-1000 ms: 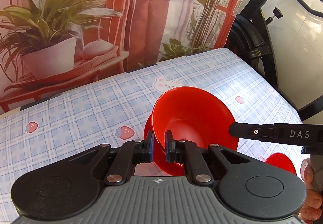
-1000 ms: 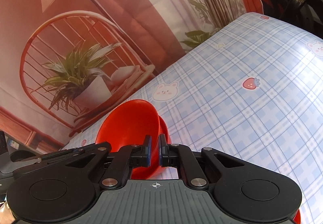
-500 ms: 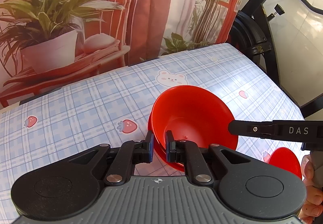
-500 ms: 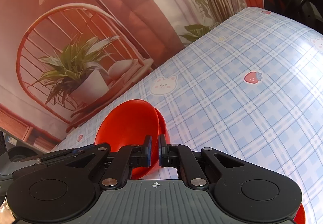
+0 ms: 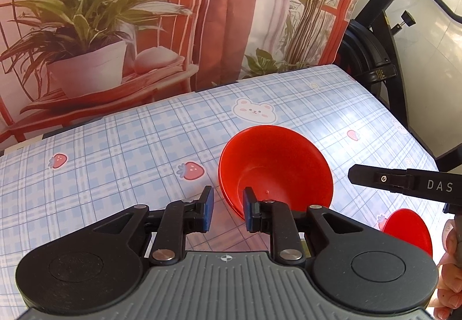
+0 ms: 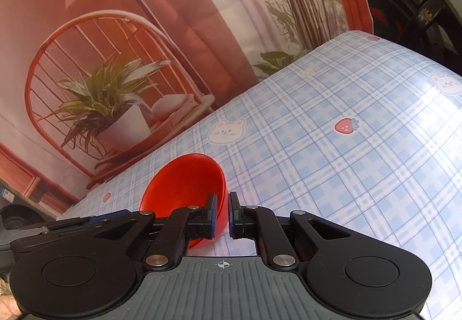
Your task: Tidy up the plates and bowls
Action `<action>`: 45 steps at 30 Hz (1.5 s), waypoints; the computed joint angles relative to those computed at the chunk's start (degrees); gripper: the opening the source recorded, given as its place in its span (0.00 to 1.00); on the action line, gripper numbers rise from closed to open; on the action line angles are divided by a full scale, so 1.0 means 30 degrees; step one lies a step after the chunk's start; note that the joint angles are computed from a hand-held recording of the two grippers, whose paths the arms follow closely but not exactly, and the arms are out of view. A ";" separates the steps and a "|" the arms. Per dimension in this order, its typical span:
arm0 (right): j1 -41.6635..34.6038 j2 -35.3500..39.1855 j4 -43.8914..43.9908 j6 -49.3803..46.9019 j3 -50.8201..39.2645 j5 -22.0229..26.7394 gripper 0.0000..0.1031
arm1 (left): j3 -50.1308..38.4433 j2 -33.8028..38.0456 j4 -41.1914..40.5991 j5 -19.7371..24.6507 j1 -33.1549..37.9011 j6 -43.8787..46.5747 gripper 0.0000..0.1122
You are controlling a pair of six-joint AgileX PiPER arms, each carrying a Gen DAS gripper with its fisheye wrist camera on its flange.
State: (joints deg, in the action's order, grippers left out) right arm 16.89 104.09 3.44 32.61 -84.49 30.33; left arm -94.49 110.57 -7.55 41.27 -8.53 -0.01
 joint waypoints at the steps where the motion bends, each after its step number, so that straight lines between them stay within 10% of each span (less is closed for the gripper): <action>1: 0.0091 -0.0462 -0.0641 0.0443 0.0578 -0.0376 0.09 | 0.0394 -0.0356 -0.0036 -0.0239 -0.0078 -0.0186 0.20; 18: 0.1354 -0.7697 -1.2398 0.9296 0.9904 -0.1806 0.11 | 0.7497 -0.5802 0.4544 -0.3663 -0.3476 -0.8544 0.22; 45: -0.0178 -1.0469 -1.2124 1.0001 1.3985 -0.4155 0.11 | 0.7453 -0.5309 0.4576 -0.3466 -0.5918 -0.9844 0.27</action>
State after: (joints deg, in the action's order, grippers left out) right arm 16.36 72.69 -32.93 62.62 -42.54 17.86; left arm -72.13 94.65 6.18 30.87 -26.28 -29.54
